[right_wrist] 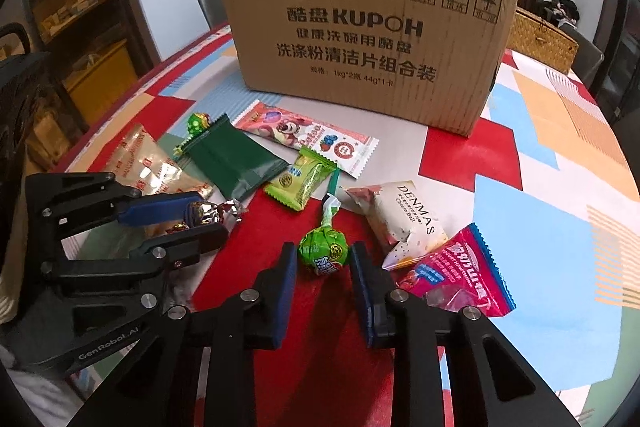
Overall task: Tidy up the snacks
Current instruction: 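Grasp the gold-wrapped candy with the left tool while the right tool grasps the green lollipop, then lift both candies over the box and open both tools to release them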
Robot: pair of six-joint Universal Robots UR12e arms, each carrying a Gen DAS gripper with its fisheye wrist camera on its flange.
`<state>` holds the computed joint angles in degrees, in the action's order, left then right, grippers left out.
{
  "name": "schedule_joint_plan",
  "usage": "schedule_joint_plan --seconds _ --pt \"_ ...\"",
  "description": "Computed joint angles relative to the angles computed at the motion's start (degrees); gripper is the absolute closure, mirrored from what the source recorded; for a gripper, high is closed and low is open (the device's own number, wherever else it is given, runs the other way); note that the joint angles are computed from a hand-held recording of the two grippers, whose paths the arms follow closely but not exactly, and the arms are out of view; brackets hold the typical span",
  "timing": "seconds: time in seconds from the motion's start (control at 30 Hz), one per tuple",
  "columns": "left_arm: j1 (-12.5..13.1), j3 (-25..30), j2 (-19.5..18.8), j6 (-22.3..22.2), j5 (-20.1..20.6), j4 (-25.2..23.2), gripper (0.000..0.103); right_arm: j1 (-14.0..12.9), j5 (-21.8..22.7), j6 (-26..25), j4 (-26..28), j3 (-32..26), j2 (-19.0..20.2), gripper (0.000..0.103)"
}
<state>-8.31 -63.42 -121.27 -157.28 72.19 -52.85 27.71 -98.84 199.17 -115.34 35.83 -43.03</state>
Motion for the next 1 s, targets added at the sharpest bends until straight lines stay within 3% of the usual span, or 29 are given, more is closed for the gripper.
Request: schedule_joint_plan --seconds 0.6,1.0 --pt "0.8 -2.0 3.4 -3.7 -3.8 6.9 0.077 1.0 -3.5 0.0 -7.8 3.5 -3.4 0.075" --pt "1.2 -0.5 3.6 -5.7 -7.0 15.2 0.077 1.4 -8.4 -2.9 -15.5 2.1 -3.5 0.075"
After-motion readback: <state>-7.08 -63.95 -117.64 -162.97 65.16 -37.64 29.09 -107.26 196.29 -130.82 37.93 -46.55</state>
